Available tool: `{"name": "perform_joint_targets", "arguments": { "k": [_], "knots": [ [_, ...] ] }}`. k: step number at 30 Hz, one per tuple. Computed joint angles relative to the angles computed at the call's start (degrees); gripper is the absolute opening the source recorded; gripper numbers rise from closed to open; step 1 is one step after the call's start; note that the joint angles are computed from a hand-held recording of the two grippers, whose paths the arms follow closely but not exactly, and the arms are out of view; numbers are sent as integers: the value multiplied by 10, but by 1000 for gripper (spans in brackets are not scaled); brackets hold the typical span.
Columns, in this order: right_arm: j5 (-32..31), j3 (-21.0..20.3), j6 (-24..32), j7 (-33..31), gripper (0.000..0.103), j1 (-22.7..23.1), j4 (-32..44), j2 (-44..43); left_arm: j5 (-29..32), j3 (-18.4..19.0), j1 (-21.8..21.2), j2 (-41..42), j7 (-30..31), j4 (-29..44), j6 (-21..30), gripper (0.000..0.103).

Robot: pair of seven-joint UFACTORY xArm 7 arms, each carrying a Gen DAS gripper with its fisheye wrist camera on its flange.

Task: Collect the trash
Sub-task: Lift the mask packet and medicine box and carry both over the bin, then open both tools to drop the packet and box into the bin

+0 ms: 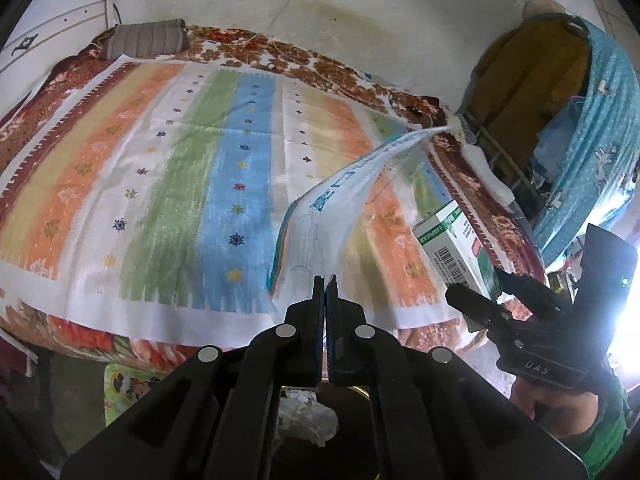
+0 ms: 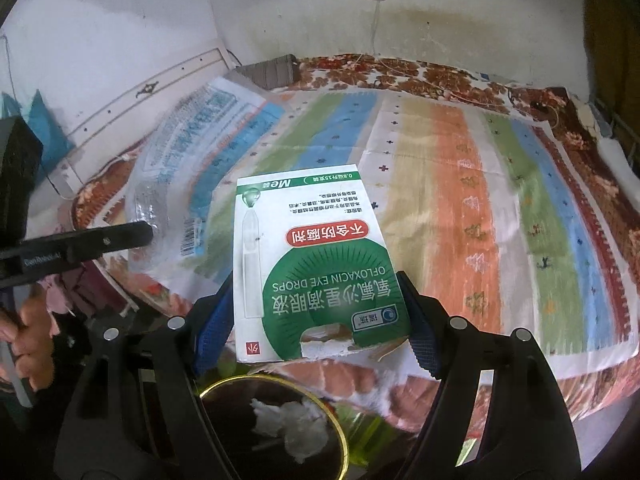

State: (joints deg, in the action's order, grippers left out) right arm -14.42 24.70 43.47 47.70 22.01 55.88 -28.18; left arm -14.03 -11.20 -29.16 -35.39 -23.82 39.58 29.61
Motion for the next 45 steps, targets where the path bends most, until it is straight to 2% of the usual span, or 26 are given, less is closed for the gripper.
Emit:
{"name": "perform_joint_targets", "arguments": {
  "k": [9,15,21,26,32,39,45],
  "knots": [
    [31,8,11,24,71,18,-47,-58,1,-20,-23,-49,-19,-44,24,0],
    [38,30,28,40,71,27,-65,-80,-5,-27,-42,-86,-40,-76,46,0],
    [63,47,37,62,71,57,-92,-95,-19,-29,-66,-120,-60,-109,73,0],
    [82,60,42,98,71,80,-116,-106,-25,-45,-72,-134,-96,-130,95,0],
    [96,63,66,126,71,99,-133,-104,-36,-58,-93,-124,-140,-152,117,0],
    [134,52,69,156,71,137,-158,-66,-84,-44,-127,-95,-184,-181,126,0],
    [144,37,70,158,71,160,-161,-27,-93,-35,-133,-44,-183,-175,149,0]
  ]
}}
